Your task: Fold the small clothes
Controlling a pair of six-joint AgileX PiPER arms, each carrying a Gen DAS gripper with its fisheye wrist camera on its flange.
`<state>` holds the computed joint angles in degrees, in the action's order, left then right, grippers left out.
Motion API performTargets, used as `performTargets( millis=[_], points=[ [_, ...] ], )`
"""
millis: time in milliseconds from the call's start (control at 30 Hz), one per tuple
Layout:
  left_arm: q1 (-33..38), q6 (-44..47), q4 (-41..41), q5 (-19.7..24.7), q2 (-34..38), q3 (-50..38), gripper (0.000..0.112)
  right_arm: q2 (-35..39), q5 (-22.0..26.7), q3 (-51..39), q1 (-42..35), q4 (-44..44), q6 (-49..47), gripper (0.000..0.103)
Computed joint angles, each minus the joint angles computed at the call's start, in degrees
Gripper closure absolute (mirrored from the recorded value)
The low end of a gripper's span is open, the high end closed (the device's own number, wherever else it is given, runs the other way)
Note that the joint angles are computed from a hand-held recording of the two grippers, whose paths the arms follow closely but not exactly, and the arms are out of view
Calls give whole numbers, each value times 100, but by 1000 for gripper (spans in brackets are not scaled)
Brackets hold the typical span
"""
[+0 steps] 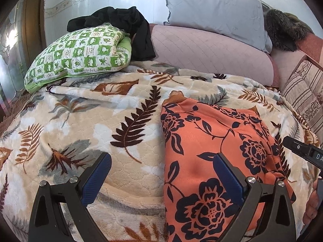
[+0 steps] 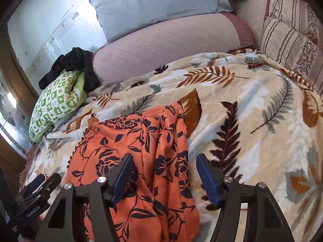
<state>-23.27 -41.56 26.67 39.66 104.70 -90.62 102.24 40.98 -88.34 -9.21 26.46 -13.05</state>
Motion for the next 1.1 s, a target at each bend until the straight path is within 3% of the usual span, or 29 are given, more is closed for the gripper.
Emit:
performTargets(
  millis=[200,1100],
  points=[
    [4,14,-1,4,33,-12,11,-59,-218,112,240,-619,330,35],
    [-53,100,12,110,148,-94,11,-32,-239,114,272,-884,613,35]
  ],
)
